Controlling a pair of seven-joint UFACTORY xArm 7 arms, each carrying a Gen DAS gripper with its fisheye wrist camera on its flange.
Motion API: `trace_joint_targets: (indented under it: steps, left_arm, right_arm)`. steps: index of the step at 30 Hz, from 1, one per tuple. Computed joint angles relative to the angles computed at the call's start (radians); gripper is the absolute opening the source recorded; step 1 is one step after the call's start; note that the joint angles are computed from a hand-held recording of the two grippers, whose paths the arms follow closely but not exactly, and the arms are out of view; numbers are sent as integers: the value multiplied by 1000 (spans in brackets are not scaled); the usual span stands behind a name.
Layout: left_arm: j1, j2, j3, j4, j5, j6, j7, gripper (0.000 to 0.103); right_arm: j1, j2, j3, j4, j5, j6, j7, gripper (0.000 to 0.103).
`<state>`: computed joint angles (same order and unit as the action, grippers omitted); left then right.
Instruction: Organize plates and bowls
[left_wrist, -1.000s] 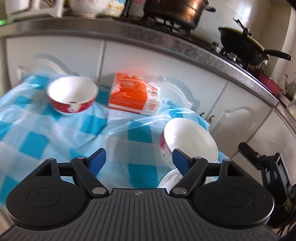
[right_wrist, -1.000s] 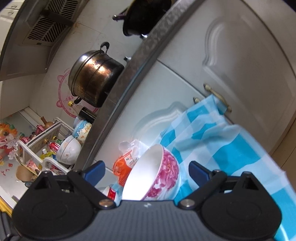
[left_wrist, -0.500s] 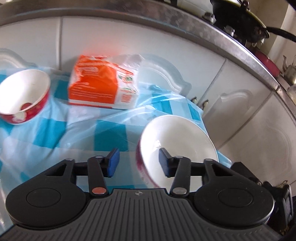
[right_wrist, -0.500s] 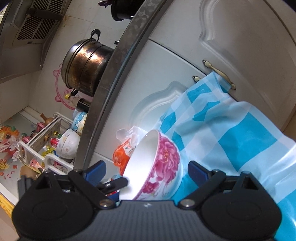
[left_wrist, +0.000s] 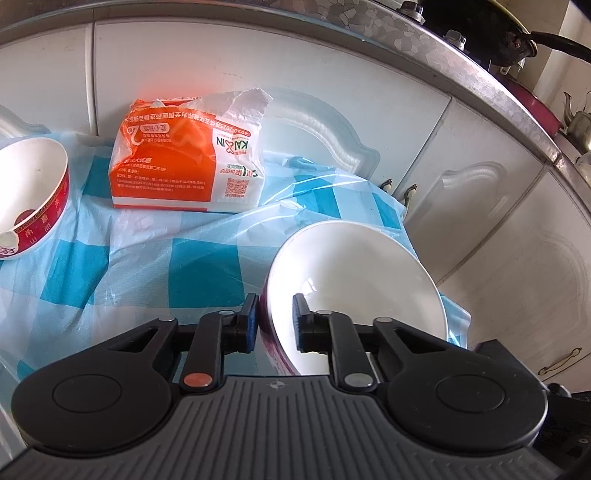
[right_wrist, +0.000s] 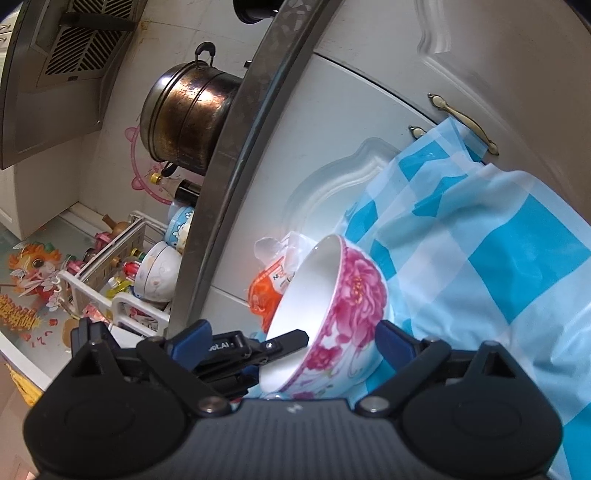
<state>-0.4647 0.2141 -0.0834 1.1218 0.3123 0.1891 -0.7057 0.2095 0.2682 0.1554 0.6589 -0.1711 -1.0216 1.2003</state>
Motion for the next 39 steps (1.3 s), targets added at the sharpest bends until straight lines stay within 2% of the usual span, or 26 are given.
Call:
trace_joint_targets:
  steps: [4,8,10,12,14,16,19,23,27,29,31,34,36,37,39]
  left_arm:
    - [-14,-20,20,-27,42,-28,-41,12]
    - [-4,-45,12,-53,52,-38,-49,13]
    - [-23,-56,38,-62,114,-43,-103,14]
    - [-46,-66,75,-68,220,-51,-203,16]
    - [-24,-77,60,-82,236,-67,-215,17]
    - [6,-81,29,-93,194,-77,-181,16]
    - [38,-77,-3,-101,114,-73,-131,14]
    - [72,-71,-35,-116,-10,-98,-38,15]
    - [42,-62,-1,-110,11,-103,-44,15]
    - [42,-52,-1,-102,1,-109,-33,15]
    - [65,-35,-30,-90,-51,-108,30,15]
    - [59,-14,-34,-69,-82,-91,90,15]
    - [144,-7,-139,-67,-199,-90,265,17]
    - [161,-5,-163,-67,-237,-90,326,17]
    - [133,-3,-142,-62,-247,-84,355,17]
  right_arm:
    - [7,-5,-1,2,5,5,-25,100]
    - [14,-6,-1,2,20,-11,-53,100]
    - [18,-3,-2,4,23,-31,-74,100]
    - [20,3,-3,12,8,-58,-96,100]
    - [26,1,-4,18,5,-66,-130,100]
    - [33,-9,-3,15,25,-50,-160,99]
    - [20,8,1,15,22,-77,-118,93]
    - [36,-23,0,-14,110,-32,-135,93]
    - [40,-48,-2,-23,144,72,-130,93]
    - [28,-31,-2,-21,115,48,-98,92]
    - [23,-22,-3,-18,101,38,-84,92]
    - [19,-14,-3,-16,88,27,-76,91]
    - [16,-11,-3,-12,71,24,-72,91]
    - [12,-10,-3,-9,58,27,-67,91]
    - [4,-4,-2,-2,26,21,-53,92]
